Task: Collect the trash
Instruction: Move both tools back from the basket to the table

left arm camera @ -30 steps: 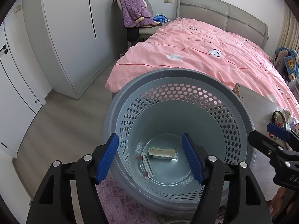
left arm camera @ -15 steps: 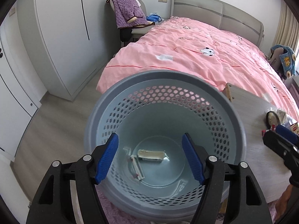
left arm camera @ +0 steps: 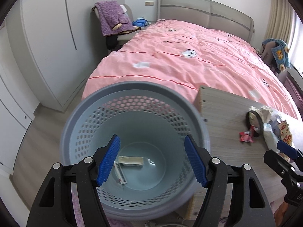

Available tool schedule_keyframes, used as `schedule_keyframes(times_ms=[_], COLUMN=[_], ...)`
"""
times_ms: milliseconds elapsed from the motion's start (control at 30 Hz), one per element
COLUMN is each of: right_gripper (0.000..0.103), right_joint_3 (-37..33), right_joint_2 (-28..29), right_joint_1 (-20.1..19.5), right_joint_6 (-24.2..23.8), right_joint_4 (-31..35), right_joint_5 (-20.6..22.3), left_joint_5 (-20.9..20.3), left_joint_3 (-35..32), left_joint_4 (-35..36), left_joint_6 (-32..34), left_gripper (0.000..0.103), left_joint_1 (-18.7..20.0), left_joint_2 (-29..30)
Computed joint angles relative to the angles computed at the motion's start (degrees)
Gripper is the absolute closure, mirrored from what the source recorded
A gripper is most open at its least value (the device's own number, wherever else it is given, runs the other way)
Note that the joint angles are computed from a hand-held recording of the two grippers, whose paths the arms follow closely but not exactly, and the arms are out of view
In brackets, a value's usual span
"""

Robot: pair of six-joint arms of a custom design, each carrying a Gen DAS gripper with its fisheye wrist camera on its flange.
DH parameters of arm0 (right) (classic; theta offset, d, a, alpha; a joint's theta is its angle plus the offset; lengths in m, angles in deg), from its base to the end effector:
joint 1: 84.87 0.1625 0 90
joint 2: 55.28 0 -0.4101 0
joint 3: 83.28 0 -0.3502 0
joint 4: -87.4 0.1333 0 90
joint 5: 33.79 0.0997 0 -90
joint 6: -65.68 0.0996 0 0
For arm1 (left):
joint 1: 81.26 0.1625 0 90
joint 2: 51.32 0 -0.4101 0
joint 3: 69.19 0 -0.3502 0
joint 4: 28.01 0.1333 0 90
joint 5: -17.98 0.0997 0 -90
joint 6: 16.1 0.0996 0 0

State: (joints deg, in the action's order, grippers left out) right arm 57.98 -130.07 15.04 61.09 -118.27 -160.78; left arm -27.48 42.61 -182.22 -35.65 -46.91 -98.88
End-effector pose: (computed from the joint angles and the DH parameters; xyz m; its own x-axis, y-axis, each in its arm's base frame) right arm 0.1364 -0.3546 0.2606 -0.8534 0.2587 0.4525 -0.1813 0.6665 -0.7231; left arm -0.3218 -0.4660 0.0787 -0.6550 0.3659 -0.6611 0.6435 0.7287 -0.2342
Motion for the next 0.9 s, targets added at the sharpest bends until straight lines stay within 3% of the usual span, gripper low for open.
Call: schedule_keyframes(times_ms=[467, 667, 900], right_gripper=[0.008, 0.008, 0.009], right_joint_3=[10.05, 13.22, 13.88], right_joint_2=[-16.38, -24.92, -32.81], right_joint_1=[-6.86, -12.8, -22.62], right_joint_6=[-2.92, -6.33, -11.28], right_joint_4=[-1.78, -0.7, 3.35], right_joint_5=[-1.01, 0.69, 7.18], left_joint_5=[-6.14, -8.85, -10.77], left_joint_3=[-3.89, -5.7, -7.02], left_joint_4=[1.13, 1.2, 1.8], left_joint_6=[0.34, 0.88, 0.38], left_gripper=[0.035, 0.035, 0.035], left_joint_1=[-5.46, -7.96, -9.92], left_joint_2=[6.63, 9.58, 12.0])
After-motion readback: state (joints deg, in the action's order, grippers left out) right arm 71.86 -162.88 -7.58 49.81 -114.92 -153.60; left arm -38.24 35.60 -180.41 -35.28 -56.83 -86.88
